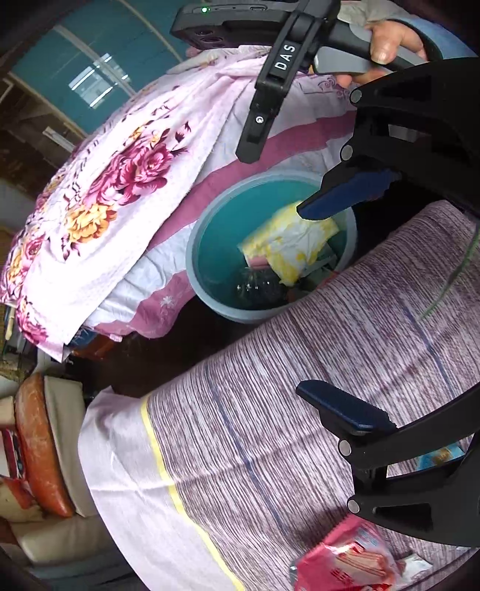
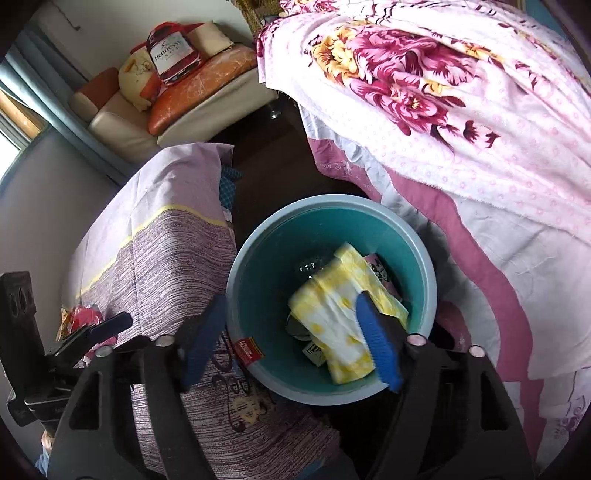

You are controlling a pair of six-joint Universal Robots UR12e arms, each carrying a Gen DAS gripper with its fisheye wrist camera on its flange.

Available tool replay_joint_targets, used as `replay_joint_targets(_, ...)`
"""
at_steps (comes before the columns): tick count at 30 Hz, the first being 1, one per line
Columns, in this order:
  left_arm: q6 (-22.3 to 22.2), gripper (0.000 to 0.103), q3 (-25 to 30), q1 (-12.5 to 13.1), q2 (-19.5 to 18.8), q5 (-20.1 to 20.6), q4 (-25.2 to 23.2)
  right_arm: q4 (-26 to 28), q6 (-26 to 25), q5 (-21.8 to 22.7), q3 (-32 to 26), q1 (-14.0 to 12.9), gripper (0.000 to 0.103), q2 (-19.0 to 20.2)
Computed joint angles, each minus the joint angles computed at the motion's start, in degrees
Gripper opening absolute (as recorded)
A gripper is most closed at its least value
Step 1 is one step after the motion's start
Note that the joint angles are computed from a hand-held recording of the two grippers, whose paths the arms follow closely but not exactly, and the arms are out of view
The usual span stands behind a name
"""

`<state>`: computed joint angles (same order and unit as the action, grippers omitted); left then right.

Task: Collect trash
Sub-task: 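Carry the scoop and bag over the teal bin and open both tools, then grasp the light blue snack packet with the right tool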

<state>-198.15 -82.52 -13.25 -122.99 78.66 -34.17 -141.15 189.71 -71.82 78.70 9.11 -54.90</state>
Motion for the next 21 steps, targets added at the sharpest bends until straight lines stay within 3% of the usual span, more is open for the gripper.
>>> replay_joint_targets(3,-0.64,0.091,-2.02,0.4,1.25,-0.08,1.4,1.25,0.18,-0.19,-0.13,0.36,0.076,-0.38)
replay_joint_targets(21,-4.53,0.091,-14.17,3.59,9.31,1.43,8.62,5.46,-4.38,-0.74,-0.9,4.16,0.077,-1.88)
